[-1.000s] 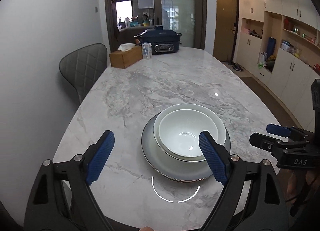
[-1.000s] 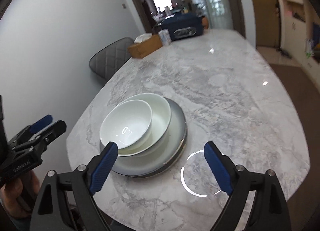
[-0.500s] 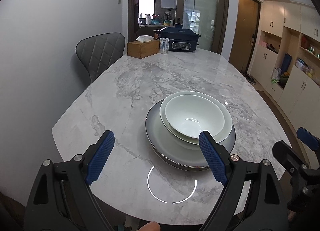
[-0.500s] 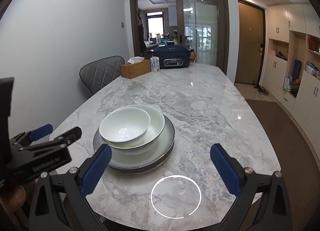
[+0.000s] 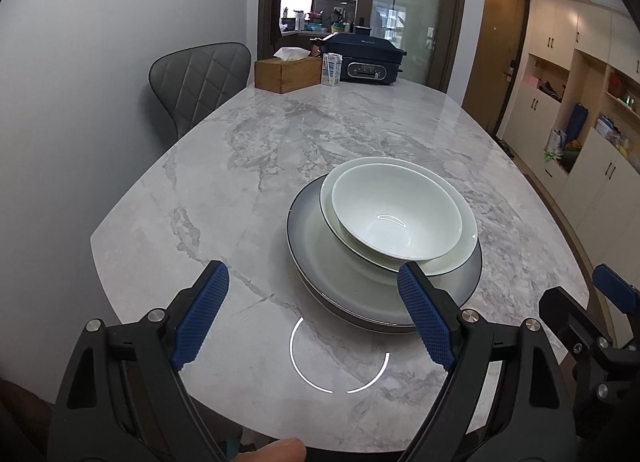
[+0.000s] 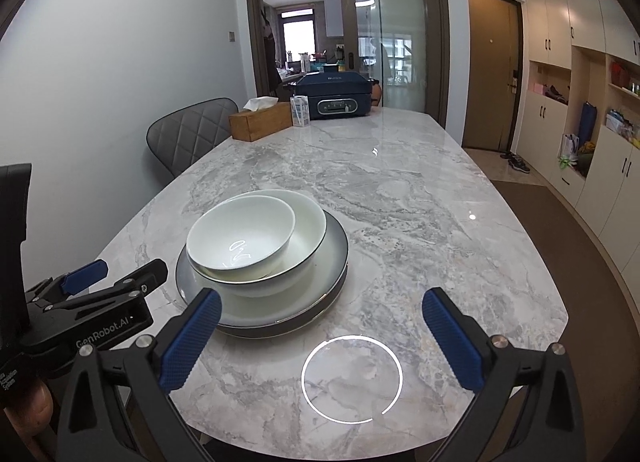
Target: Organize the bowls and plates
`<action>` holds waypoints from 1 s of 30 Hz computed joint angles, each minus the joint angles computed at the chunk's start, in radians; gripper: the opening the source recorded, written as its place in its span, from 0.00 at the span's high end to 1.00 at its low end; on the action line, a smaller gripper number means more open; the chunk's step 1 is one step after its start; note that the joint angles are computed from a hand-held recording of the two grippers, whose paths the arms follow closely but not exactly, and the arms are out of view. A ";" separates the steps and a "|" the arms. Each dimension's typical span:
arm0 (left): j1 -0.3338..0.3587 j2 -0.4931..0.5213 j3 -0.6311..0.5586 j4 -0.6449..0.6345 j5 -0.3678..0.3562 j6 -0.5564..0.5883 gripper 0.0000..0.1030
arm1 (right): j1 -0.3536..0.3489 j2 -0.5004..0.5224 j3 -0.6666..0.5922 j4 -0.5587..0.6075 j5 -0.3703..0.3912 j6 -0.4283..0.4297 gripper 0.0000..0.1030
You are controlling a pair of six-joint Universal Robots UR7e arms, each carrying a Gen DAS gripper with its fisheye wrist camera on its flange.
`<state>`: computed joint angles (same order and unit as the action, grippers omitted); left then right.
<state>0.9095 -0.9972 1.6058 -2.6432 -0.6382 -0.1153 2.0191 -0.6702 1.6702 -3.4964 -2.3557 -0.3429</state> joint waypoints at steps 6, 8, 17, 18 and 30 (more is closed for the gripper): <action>-0.002 -0.007 0.015 -0.051 -0.017 0.034 0.17 | 0.005 0.004 -0.001 -0.001 -0.004 -0.003 0.00; -0.001 -0.009 0.017 -0.059 -0.020 0.034 0.16 | 0.005 0.003 0.000 -0.002 -0.001 -0.003 0.00; 0.004 -0.015 0.015 -0.035 -0.044 0.013 0.12 | 0.010 0.006 -0.002 0.000 -0.004 -0.003 0.00; 0.001 -0.012 0.015 -0.033 -0.025 0.011 0.08 | 0.010 0.006 -0.002 -0.001 -0.004 -0.004 0.00; -0.002 -0.014 0.027 -0.065 -0.026 0.031 0.05 | 0.012 0.006 -0.001 -0.002 -0.004 -0.005 0.00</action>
<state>0.9076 -1.0115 1.6327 -2.7080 -0.6644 -0.0844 2.0315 -0.6641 1.6694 -3.4984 -2.3599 -0.3474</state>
